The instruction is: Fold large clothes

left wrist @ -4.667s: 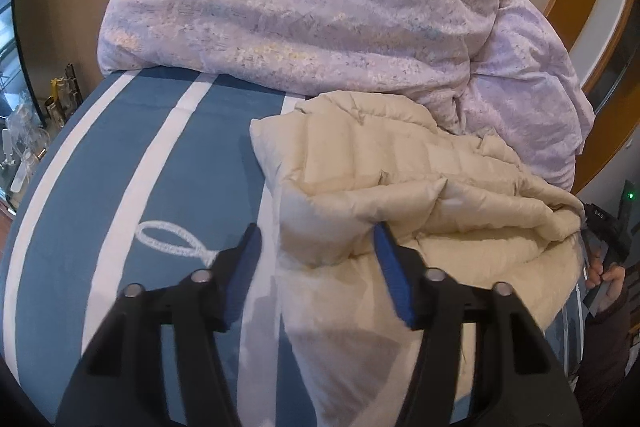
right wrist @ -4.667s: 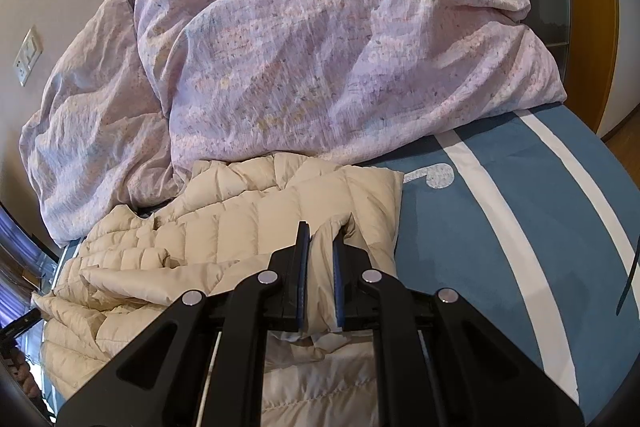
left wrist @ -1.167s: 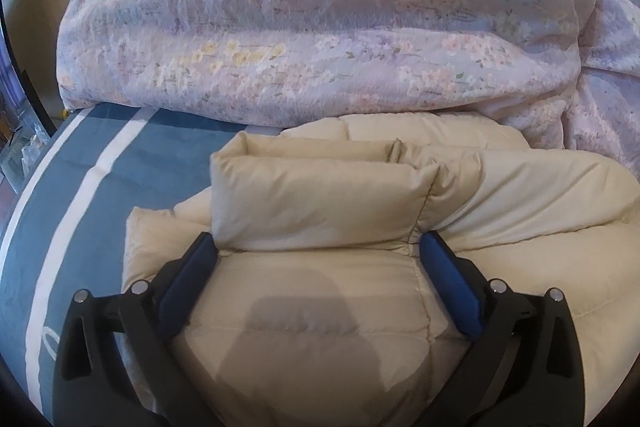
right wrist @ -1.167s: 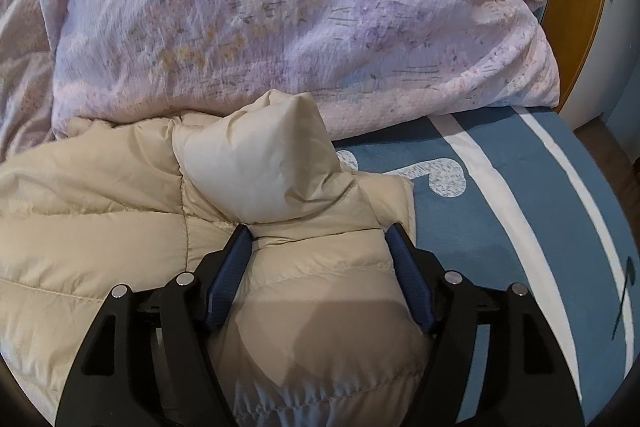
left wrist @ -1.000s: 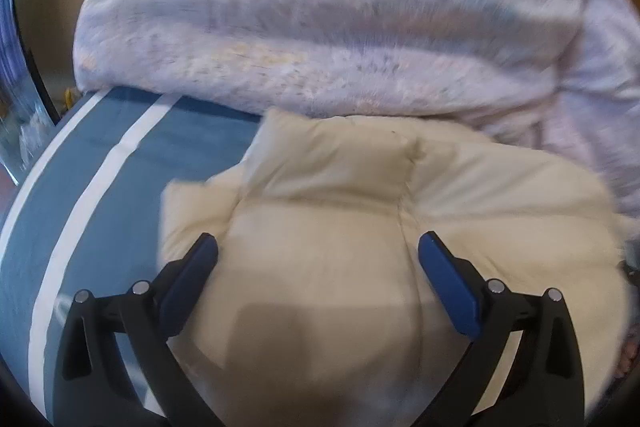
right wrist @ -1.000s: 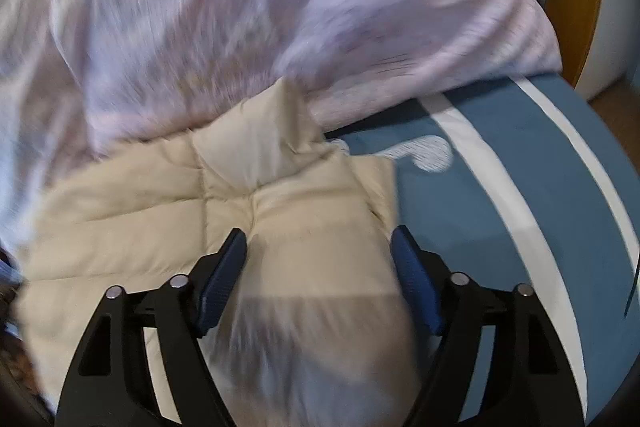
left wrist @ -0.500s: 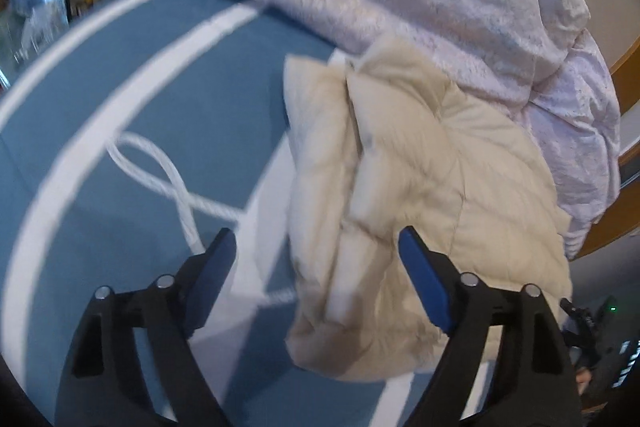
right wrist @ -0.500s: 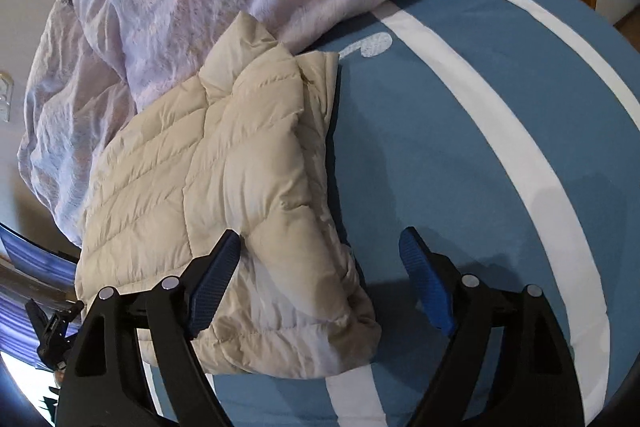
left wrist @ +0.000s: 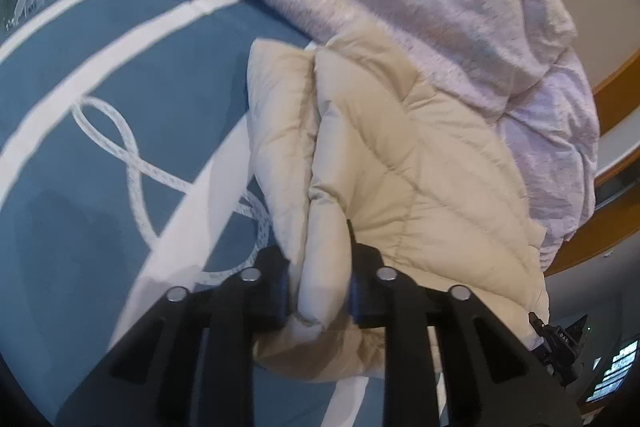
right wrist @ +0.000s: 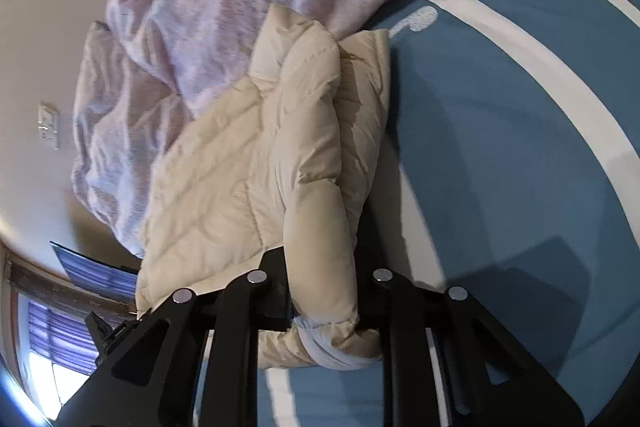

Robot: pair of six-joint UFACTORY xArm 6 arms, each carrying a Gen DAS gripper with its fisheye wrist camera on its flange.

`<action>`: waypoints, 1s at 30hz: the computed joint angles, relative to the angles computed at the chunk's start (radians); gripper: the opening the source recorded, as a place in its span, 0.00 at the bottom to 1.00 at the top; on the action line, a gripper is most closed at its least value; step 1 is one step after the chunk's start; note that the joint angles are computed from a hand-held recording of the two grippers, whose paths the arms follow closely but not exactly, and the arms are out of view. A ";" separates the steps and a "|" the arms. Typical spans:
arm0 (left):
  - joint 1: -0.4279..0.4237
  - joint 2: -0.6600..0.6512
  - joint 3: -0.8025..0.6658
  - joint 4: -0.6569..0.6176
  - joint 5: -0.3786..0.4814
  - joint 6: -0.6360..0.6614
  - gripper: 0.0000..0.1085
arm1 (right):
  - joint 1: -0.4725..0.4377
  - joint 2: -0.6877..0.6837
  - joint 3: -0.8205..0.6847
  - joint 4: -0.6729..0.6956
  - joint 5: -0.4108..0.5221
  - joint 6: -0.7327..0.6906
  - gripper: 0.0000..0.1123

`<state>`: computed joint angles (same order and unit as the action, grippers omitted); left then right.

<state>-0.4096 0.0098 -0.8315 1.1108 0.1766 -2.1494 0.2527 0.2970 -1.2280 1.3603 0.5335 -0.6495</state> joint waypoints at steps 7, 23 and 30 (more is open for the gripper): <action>-0.007 -0.234 0.190 0.013 0.025 -0.001 0.16 | 0.045 -0.141 0.132 0.066 0.035 -0.106 0.14; -0.123 -0.501 0.444 -0.184 0.120 0.145 0.26 | 0.138 -0.338 0.431 0.129 -0.081 -0.185 0.19; -0.087 -0.507 0.471 -0.161 0.074 0.076 0.64 | 0.288 -0.426 0.515 -0.163 -0.550 0.055 0.46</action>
<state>-0.4969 -0.4975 -0.3602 0.9499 0.2511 -2.0734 0.5411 -0.1292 -0.7129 1.1969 -0.0165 -0.5943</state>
